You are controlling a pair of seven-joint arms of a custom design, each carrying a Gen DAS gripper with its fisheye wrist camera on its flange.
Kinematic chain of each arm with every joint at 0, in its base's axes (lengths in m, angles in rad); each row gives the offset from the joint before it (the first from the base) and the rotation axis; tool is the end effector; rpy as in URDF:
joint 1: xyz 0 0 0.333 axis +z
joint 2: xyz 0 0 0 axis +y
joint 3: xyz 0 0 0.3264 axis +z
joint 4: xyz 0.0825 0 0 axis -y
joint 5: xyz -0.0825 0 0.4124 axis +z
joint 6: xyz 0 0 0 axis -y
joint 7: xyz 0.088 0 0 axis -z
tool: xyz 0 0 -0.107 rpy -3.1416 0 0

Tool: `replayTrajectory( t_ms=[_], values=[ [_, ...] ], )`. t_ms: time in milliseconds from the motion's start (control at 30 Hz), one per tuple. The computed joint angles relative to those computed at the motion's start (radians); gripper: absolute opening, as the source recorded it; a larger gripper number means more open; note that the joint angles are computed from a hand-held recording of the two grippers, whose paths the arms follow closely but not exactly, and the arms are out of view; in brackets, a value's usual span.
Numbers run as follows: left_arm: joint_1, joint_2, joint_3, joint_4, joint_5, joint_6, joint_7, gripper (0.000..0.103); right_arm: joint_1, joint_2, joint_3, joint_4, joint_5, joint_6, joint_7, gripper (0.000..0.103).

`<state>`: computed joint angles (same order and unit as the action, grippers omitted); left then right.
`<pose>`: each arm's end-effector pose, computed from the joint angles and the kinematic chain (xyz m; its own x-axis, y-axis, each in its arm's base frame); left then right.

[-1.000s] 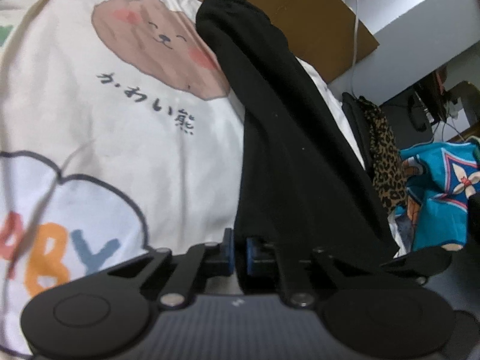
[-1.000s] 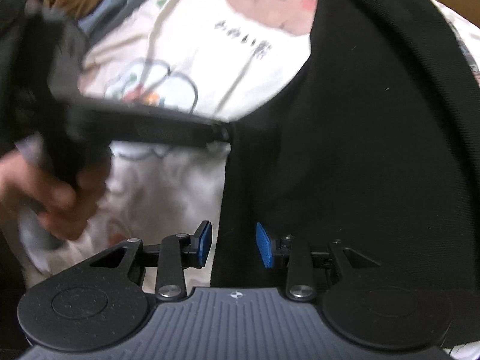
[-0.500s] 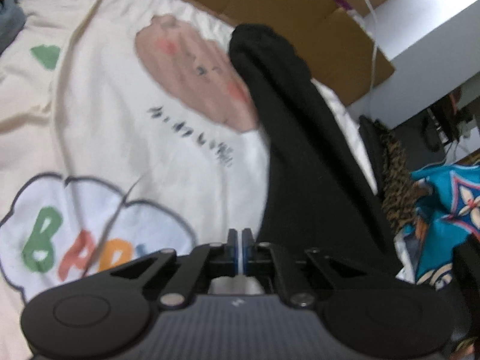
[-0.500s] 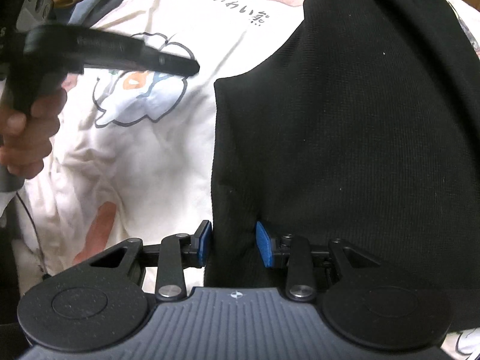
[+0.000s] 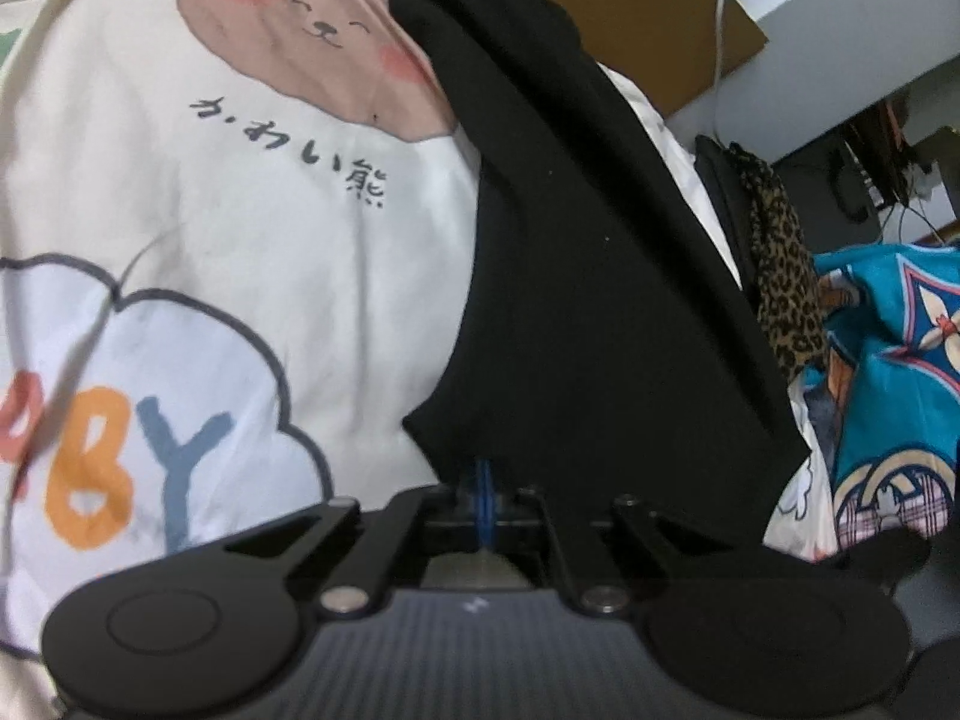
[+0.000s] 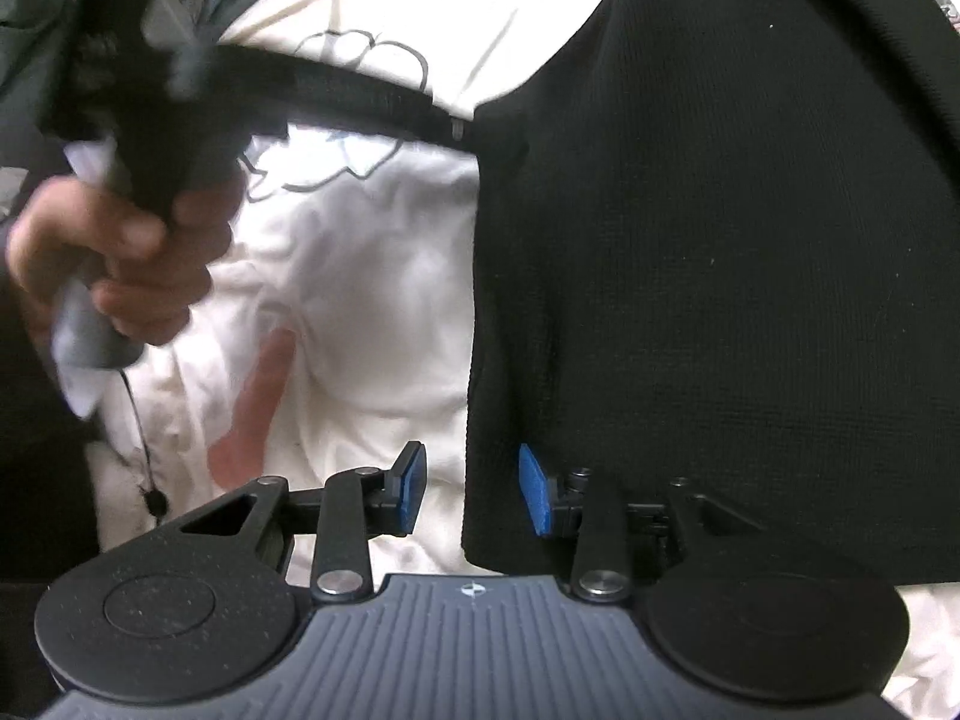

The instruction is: Fold clothes

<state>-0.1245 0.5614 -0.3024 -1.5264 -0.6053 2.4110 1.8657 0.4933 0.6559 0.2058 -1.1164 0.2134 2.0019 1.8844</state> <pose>0.7064 -0.2805 0.3764 -0.3073 -0.7740 0.5536 -0.9353 0.1383 -0.3258 0.6309 0.4821 0.4656 0.2595 -0.8885 -0.3786 -0.9658 -0.2378 -0.1037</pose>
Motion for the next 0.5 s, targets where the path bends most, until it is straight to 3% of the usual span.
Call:
replayTrajectory(
  t_ms=[167, 233, 333, 500],
  values=[
    [0.017, -0.022, -0.007, -0.011, -0.025, 0.007, 0.022, 0.002, -0.033, -0.047, 0.005, -0.056, 0.047, 0.096, 0.015, 0.036],
    [0.020, -0.025, -0.008, -0.009, -0.036, 0.011, 0.023, 0.002, -0.017, -0.068, -0.020, -0.090, 0.005, 0.152, 0.046, 0.022],
    [0.022, -0.027, -0.006, 0.000, -0.047, 0.008, 0.016, 0.002, -0.008, -0.050, -0.035, -0.070, -0.043, 0.140, 0.095, 0.005],
    [0.008, -0.007, 0.010, 0.052, -0.017, -0.005, -0.017, 0.010, -0.027, -0.031, -0.012, -0.074, -0.026, 0.123, 0.105, 0.005]
  ],
)
